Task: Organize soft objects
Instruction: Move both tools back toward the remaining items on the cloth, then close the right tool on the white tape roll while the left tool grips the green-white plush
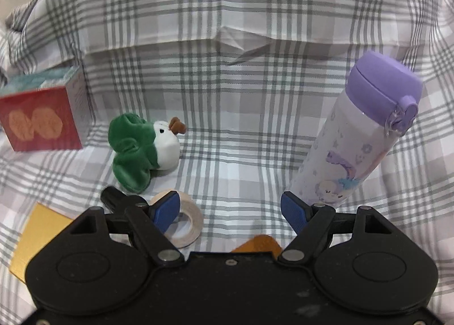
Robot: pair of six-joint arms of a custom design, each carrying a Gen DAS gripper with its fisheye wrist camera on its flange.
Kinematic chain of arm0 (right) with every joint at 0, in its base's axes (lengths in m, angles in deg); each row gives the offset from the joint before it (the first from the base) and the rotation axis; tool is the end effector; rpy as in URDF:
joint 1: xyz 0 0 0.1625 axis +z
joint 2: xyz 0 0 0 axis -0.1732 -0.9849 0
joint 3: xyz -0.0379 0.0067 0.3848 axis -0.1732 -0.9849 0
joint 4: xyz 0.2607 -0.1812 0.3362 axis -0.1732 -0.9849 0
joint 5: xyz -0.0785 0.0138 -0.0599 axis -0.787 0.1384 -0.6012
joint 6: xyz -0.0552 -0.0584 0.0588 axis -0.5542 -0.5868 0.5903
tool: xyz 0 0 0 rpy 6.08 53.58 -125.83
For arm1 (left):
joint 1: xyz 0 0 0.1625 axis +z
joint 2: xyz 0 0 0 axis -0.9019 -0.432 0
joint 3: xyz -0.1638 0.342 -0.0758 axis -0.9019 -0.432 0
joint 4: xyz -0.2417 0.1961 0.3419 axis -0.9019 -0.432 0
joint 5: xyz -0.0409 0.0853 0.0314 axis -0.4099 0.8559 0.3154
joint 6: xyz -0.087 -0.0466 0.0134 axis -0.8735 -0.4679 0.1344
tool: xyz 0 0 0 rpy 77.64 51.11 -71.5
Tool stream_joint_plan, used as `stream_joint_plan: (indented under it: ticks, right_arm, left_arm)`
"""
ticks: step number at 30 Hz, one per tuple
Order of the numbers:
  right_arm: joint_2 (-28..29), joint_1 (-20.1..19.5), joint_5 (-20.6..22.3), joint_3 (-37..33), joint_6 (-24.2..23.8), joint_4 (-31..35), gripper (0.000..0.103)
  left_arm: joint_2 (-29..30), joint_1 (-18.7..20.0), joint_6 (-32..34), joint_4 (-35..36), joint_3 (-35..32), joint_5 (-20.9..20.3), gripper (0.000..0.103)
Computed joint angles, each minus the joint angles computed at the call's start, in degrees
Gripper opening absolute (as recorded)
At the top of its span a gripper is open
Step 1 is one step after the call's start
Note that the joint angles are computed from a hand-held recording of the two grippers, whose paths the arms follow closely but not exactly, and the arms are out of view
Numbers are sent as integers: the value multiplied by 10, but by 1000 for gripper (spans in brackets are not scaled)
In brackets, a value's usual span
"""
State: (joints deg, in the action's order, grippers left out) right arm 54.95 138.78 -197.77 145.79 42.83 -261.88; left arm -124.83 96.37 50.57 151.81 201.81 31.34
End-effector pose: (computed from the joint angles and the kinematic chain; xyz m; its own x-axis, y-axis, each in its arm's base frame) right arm 0.4118 -0.4372 -0.0688 -0.6020 -0.0458 0.7971 -0.5808 0.7102 -0.3979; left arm 0.0060 -0.2440 0.3159 -0.6999 -0.2131 -0.6817 0.2134 0.8485 -0.4843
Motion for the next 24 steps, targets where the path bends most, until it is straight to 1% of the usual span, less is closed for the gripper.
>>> stream_joint_plan:
  ticks: [2, 6, 11, 17, 18, 20, 21, 22, 23, 24]
  right_arm:
    - [-15, -3, 27, 17, 9, -6, 77]
    - [-19, -5, 51, 33, 2, -21, 78]
    - [4, -7, 45, 18, -23, -25, 77]
    - [2, -25, 80, 8, -10, 9, 77]
    - [3, -28, 84, 6, -11, 13, 75]
    - [6, -32, 90, 1, -21, 13, 68]
    - [9, -34, 94, 0, -29, 9, 62]
    - [8, -36, 98, -1, -31, 15, 49]
    - [5, -39, 104, -1, -29, 28, 47]
    - [3, -41, 109, 0, -25, 38, 46]
  left_arm:
    - [0, 4, 8, -6, -2, -1, 72]
    - [6, 15, 26, -20, -10, -5, 72]
    - [8, 16, 29, -22, -11, -9, 72]
    - [12, 17, 43, -32, -11, -6, 72]
    - [14, 18, 45, -33, -11, -6, 72]
    - [16, 19, 50, -37, -14, -7, 72]
    - [17, 20, 53, -39, -16, -8, 72]
    - [18, 21, 56, -41, -18, -10, 72]
    - [20, 23, 61, -44, -21, -13, 72]
    - [23, 26, 65, -47, -24, -16, 72]
